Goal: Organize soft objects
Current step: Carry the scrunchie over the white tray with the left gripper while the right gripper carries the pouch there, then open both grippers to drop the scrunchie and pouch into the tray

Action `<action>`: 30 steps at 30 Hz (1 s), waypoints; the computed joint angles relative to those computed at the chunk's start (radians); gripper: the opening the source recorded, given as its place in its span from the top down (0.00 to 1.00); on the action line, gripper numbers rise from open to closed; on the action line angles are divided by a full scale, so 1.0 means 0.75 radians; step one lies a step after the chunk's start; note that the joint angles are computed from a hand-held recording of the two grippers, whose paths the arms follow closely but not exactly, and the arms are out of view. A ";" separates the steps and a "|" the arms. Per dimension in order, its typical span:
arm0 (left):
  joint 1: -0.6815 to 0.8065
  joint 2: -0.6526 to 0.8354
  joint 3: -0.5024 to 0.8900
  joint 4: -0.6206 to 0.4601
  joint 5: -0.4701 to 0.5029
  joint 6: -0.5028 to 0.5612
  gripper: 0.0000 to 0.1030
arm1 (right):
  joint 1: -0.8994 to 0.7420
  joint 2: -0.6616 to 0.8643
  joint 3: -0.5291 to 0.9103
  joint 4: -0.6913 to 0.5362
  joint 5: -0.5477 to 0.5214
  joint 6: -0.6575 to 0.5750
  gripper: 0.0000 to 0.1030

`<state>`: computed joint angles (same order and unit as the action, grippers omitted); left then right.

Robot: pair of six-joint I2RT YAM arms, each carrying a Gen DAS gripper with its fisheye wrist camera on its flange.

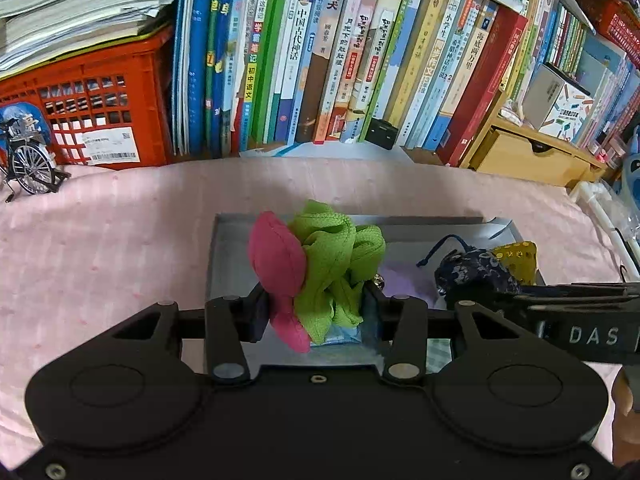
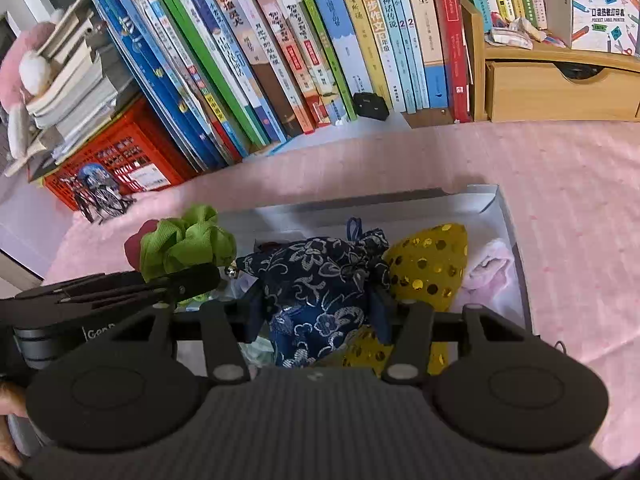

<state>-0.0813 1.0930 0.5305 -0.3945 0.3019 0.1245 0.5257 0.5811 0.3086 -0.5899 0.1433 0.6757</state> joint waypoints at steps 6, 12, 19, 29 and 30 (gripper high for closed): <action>-0.029 0.039 -0.002 0.029 -0.021 -0.021 0.57 | 0.008 0.052 -0.016 0.037 0.000 -0.012 0.45; -0.043 0.082 -0.030 0.082 -0.020 -0.029 0.56 | 0.003 0.095 -0.031 0.067 -0.003 -0.020 0.45; -0.039 0.130 -0.042 0.120 -0.025 -0.032 0.55 | 0.033 0.149 -0.039 0.097 0.018 -0.021 0.45; -0.076 0.064 -0.048 0.081 -0.063 -0.028 0.52 | 0.011 0.106 -0.055 0.087 -0.010 -0.047 0.37; -0.082 0.052 -0.049 0.071 -0.072 -0.028 0.50 | 0.020 0.096 -0.053 0.076 -0.003 -0.045 0.36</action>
